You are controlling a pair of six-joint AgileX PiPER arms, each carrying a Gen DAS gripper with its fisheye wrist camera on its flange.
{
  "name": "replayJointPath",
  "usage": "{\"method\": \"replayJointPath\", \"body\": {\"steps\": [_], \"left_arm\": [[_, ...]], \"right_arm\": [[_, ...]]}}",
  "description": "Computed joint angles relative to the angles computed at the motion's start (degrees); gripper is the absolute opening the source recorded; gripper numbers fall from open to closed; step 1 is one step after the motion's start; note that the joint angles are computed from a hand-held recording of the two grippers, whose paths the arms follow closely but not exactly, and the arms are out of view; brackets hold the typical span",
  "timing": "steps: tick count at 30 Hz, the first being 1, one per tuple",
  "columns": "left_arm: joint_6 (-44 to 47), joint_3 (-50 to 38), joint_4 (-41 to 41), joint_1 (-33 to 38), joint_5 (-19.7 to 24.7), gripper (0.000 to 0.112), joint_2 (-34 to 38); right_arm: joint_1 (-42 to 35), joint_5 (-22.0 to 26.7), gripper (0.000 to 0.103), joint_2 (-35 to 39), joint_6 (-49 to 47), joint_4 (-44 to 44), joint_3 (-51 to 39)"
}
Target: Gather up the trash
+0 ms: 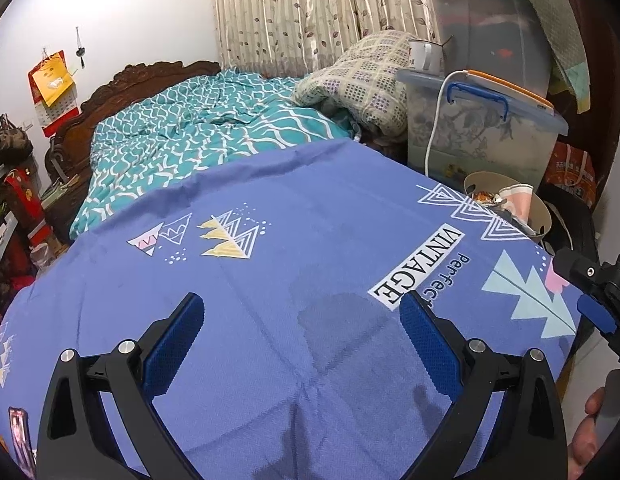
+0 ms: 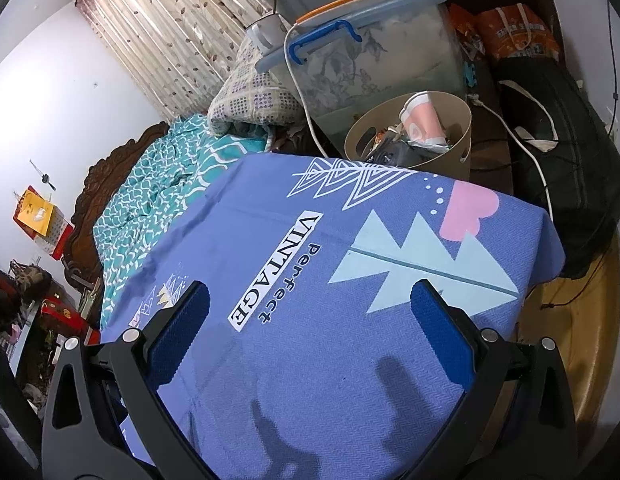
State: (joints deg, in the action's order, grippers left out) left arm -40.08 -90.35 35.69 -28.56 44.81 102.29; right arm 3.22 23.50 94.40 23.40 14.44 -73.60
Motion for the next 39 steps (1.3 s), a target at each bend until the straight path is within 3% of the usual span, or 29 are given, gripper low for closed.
{"method": "replayJointPath", "body": {"steps": [12, 39], "left_arm": [[-0.3, 0.8, 1.3, -0.6, -0.4, 0.094, -0.1], [-0.3, 1.1, 1.2, -0.4, -0.3, 0.094, -0.2]], "right_arm": [[1.4, -1.1, 0.1, -1.1, 3.4, -4.9, 0.1], [1.7, -2.3, 0.1, -1.1, 1.8, -3.1, 1.9]]}}
